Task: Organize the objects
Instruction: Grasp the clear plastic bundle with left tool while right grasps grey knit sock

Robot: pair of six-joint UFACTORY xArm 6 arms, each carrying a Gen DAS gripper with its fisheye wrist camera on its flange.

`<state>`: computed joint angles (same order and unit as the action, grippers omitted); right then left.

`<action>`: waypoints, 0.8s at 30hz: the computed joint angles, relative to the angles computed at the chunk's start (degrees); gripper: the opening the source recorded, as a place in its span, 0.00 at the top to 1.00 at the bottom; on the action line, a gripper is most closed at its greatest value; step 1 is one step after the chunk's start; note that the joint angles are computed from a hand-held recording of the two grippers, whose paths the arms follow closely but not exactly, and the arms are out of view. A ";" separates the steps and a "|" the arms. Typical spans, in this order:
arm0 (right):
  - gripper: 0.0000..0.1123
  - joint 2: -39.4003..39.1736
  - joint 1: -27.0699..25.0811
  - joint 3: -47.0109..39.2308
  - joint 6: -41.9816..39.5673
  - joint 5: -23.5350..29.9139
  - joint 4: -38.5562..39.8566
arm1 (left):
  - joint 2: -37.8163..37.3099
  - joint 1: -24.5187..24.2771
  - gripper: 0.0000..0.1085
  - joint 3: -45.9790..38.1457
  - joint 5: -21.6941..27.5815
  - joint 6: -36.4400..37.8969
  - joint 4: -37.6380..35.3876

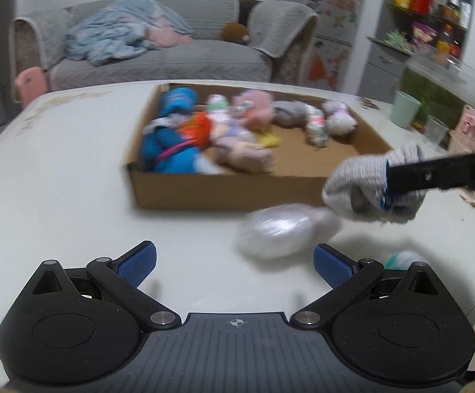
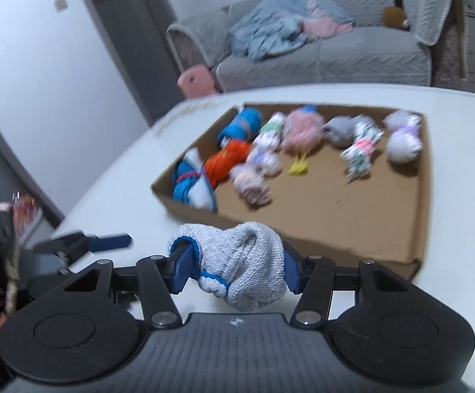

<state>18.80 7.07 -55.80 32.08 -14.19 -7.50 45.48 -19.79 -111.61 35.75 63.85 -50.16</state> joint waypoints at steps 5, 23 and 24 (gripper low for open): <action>0.54 -2.60 -0.12 4.29 -8.18 -4.30 11.26 | 3.59 -2.74 0.05 -5.40 1.30 -4.54 4.63; 0.54 -4.22 -3.63 9.01 -8.08 -9.19 11.22 | 7.96 -3.42 0.28 -12.23 3.15 -8.95 7.79; 0.54 -4.49 -3.75 9.30 -8.21 -9.41 11.12 | 7.05 -3.29 0.28 -11.14 2.59 -8.03 7.09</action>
<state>14.32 3.32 -46.50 23.87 -23.60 3.62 52.54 -23.08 -122.75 38.34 55.82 -43.07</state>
